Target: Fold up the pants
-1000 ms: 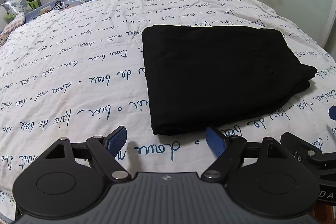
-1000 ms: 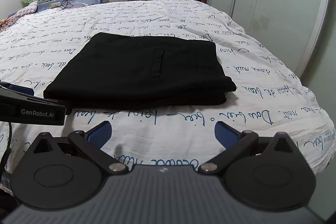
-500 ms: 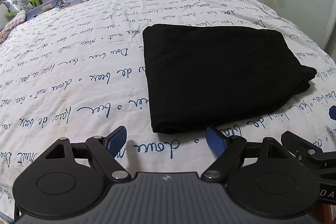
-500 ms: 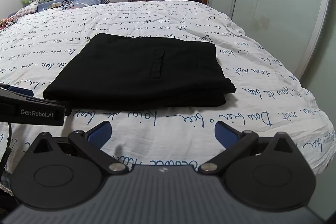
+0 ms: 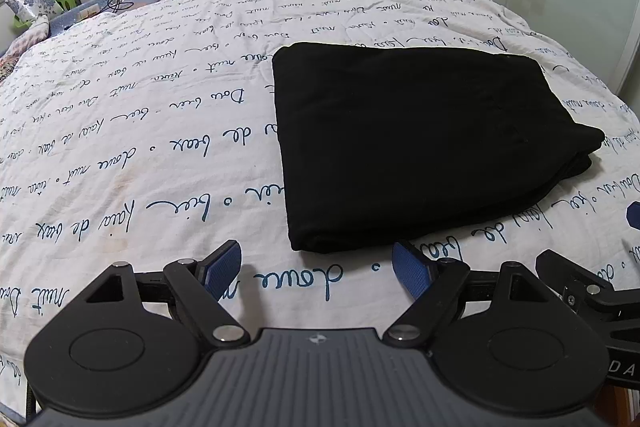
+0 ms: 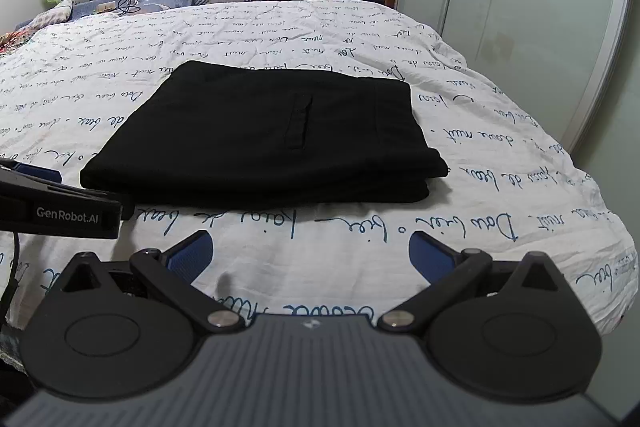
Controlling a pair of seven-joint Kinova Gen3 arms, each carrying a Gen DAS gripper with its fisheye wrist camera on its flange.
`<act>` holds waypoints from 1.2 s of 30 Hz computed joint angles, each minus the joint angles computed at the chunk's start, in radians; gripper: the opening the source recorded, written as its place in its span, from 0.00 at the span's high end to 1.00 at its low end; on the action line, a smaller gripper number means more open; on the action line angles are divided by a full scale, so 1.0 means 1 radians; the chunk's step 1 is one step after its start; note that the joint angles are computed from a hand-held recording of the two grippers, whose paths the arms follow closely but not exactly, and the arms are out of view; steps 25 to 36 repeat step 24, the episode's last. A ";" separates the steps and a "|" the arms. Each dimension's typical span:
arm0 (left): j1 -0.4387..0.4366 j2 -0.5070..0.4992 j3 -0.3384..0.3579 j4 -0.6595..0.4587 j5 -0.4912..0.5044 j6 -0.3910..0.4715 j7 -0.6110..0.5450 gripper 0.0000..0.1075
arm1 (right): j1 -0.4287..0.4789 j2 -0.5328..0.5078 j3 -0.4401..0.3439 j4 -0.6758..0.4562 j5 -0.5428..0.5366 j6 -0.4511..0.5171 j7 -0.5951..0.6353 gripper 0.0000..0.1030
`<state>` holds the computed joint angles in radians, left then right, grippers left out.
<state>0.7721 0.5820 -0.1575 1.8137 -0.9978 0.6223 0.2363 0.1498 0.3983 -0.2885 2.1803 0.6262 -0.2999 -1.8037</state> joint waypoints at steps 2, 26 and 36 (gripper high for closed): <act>-0.001 0.000 0.001 0.000 0.000 0.000 0.000 0.23 | -0.005 0.000 0.005 0.001 -0.003 -0.002 0.004 0.00; 0.050 0.004 -0.016 0.018 -0.110 0.053 0.080 0.23 | -0.019 -0.001 0.022 0.007 -0.015 -0.015 0.020 0.00; 0.050 0.004 -0.016 0.018 -0.110 0.053 0.080 0.23 | -0.019 -0.001 0.022 0.007 -0.015 -0.015 0.020 0.00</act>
